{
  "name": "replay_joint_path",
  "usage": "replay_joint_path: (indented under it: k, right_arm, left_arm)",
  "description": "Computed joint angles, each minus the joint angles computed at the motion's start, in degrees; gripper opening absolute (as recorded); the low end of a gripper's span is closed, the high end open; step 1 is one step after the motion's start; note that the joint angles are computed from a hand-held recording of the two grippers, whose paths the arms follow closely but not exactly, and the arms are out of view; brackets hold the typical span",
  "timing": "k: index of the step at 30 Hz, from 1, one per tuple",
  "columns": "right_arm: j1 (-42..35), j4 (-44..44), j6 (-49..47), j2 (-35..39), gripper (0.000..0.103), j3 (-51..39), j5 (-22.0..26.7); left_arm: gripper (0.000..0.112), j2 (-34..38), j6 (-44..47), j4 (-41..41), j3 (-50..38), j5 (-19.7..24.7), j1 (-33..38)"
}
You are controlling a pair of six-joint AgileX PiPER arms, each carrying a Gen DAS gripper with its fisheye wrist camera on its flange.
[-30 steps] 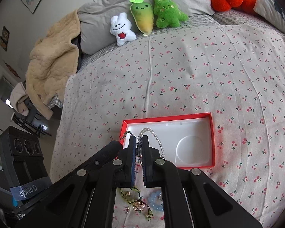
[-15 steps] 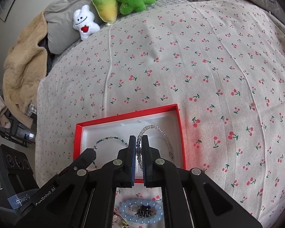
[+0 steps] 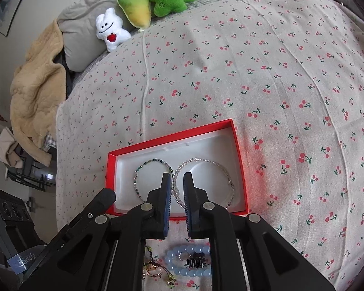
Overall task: Organize jewelry
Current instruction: 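Carry both bracelets into the red box and open both tools, then move both tools back over the remaining jewelry beside the box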
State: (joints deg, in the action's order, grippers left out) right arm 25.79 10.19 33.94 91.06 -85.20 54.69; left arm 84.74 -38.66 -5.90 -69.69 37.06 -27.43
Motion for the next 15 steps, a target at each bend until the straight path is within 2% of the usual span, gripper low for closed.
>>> replay_joint_path:
  k: [1, 3, 5, 8, 13, 15]
  right_arm:
    - [0.2, -0.4, 0.5, -0.8, 0.016, 0.4, 0.1]
    - [0.7, -1.3, 1.1, -2.3, 0.026, 1.4, 0.2]
    - [1.0, -1.6, 1.4, -3.8, 0.034, 2.7, 0.0]
    - [1.5, -2.6, 2.6, -5.6, 0.036, 4.3, 1.0]
    - [3.0, -6.4, 5.0, -8.5, 0.038, 6.3, 4.1]
    - [3.4, -7.0, 6.0, -9.7, 0.048, 7.9, 5.1]
  left_arm:
    - [0.043, -0.5, -1.7, 1.8, -0.3, 1.5, -0.5]
    - [0.053, -1.6, -4.6, 5.1, -0.5, 4.2, -1.5]
    - [0.056, -2.1, -6.4, 7.7, -1.1, 7.2, -2.5]
    - [0.062, -2.6, -8.6, 11.2, -2.1, 11.6, -4.4]
    - [0.081, -2.4, -8.8, 14.9, -4.5, 18.1, -7.7]
    - [0.085, -1.7, -8.0, 15.2, -5.6, 20.4, -8.5]
